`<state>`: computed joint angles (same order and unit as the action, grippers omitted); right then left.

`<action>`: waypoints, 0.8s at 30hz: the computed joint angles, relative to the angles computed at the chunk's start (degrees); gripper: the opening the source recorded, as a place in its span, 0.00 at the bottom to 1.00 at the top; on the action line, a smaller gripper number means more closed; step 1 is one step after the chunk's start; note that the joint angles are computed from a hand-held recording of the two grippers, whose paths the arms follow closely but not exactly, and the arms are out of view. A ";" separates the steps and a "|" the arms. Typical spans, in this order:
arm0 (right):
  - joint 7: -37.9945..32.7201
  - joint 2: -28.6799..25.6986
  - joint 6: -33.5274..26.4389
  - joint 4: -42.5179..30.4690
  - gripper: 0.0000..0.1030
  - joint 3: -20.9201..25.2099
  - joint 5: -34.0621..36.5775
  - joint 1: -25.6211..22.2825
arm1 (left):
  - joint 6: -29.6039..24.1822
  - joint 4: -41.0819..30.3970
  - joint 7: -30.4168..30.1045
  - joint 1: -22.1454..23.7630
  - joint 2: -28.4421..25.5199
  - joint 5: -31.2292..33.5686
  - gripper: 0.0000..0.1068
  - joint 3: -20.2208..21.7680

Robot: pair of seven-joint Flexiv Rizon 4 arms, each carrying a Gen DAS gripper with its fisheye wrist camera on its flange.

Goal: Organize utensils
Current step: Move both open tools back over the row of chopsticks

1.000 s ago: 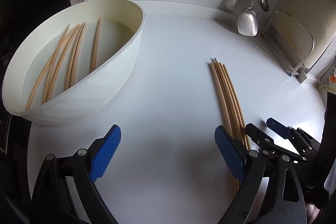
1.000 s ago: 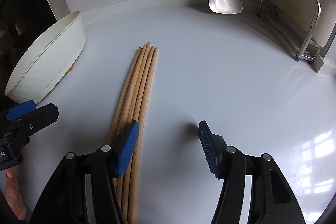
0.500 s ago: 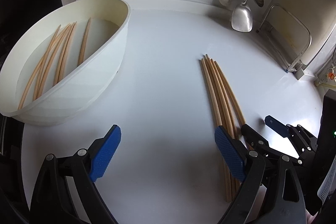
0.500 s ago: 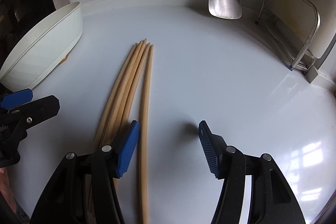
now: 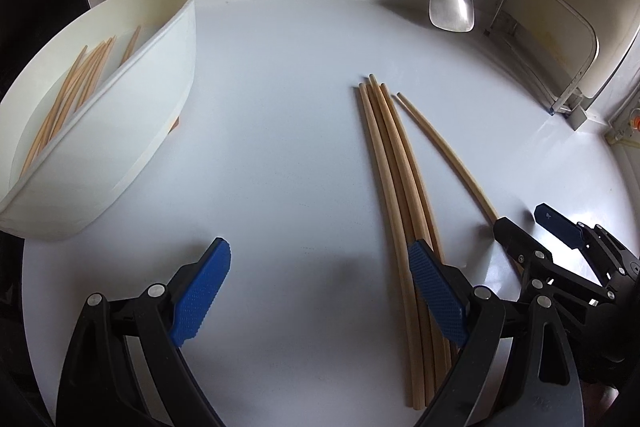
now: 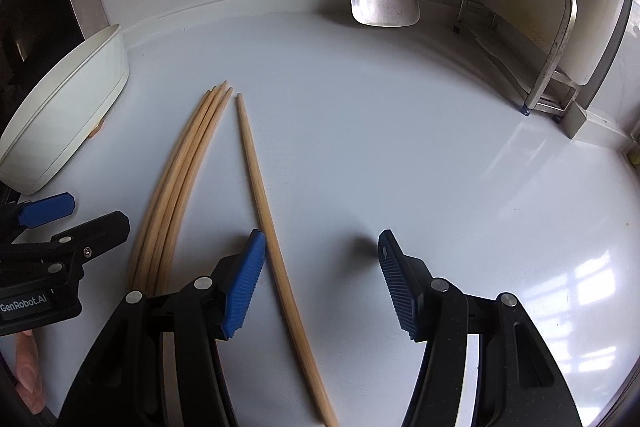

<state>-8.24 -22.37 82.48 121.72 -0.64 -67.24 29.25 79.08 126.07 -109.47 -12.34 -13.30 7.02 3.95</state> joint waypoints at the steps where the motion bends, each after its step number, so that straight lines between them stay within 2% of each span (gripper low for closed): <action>1: -0.02 -0.10 0.32 -0.04 0.55 -0.06 -0.06 -0.13 | -0.22 -0.22 -0.30 -0.20 -0.22 0.31 0.83 0.18; 12: 0.92 -0.28 2.38 0.01 0.55 -0.76 -1.64 -0.42 | -0.98 -0.39 -2.07 -0.97 -0.37 3.22 0.88 1.33; 16: 0.07 -0.57 2.47 -0.24 0.55 -0.60 -0.68 -0.38 | -4.44 -2.16 -7.06 -3.47 0.01 10.19 0.89 3.93; 24: -3.24 -0.59 3.00 0.02 0.55 -0.36 1.37 -0.26 | -4.92 -2.45 -9.00 -0.83 0.29 11.71 0.89 2.79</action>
